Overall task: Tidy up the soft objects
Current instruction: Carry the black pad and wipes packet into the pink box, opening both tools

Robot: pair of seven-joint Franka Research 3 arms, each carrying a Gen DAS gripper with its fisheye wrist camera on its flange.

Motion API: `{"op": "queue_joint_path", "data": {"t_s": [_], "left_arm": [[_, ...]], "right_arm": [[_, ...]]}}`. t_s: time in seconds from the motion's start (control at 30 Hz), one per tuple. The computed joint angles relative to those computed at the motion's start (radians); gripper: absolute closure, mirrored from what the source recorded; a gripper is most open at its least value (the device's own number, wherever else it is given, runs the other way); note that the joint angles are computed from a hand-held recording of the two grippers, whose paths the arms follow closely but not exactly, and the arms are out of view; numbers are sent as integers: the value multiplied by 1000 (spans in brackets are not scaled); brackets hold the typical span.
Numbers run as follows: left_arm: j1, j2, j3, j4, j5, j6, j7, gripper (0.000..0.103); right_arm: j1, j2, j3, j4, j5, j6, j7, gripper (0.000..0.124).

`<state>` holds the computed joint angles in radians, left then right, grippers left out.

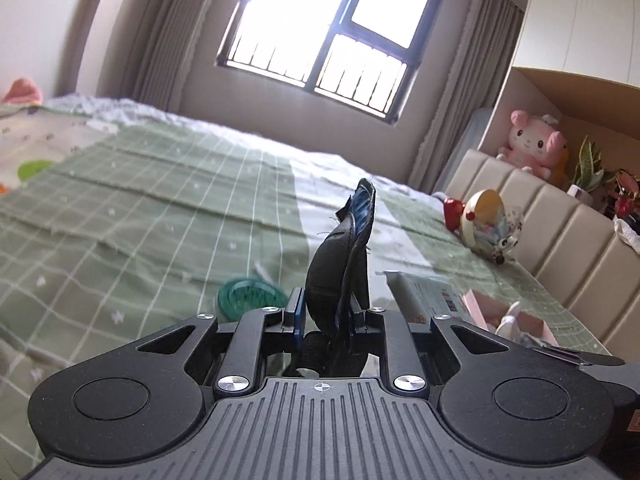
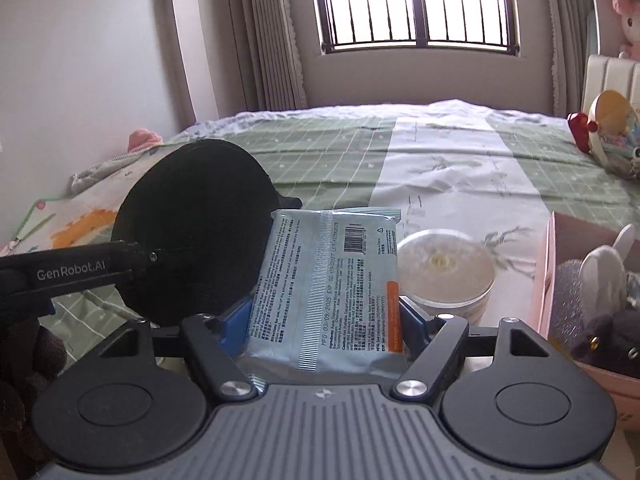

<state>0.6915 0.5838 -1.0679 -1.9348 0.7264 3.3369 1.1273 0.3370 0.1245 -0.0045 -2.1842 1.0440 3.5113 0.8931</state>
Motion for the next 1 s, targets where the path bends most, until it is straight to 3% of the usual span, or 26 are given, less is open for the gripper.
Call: {"op": "queue_joint_path", "data": {"t_s": [0.2, 0.37, 0.47, 0.6, 0.73, 1.0], "left_arm": [[-84, -122, 66, 46, 31, 64, -49, 82], [-129, -121, 17, 93, 127, 45, -84, 81], [-142, -55, -75, 123, 162, -19, -43, 81], [-216, 53, -156, 177, 136, -131, 64, 81], [-332, 155, -176, 259, 81, -251, 171, 81], [-551, 323, -146, 472, -86, -510, 333, 81]], "right_arm": [[-53, -146, 22, -71, -46, 63, -15, 49], [-133, -282, 57, -153, -1, 111, -95, 48], [-182, -363, 67, -224, 20, 143, -128, 48], [-251, -459, 63, -316, 27, 161, -139, 48], [-311, -524, 39, -400, -6, 168, -110, 48], [-363, -551, -83, -504, -228, 113, 72, 48]]}}
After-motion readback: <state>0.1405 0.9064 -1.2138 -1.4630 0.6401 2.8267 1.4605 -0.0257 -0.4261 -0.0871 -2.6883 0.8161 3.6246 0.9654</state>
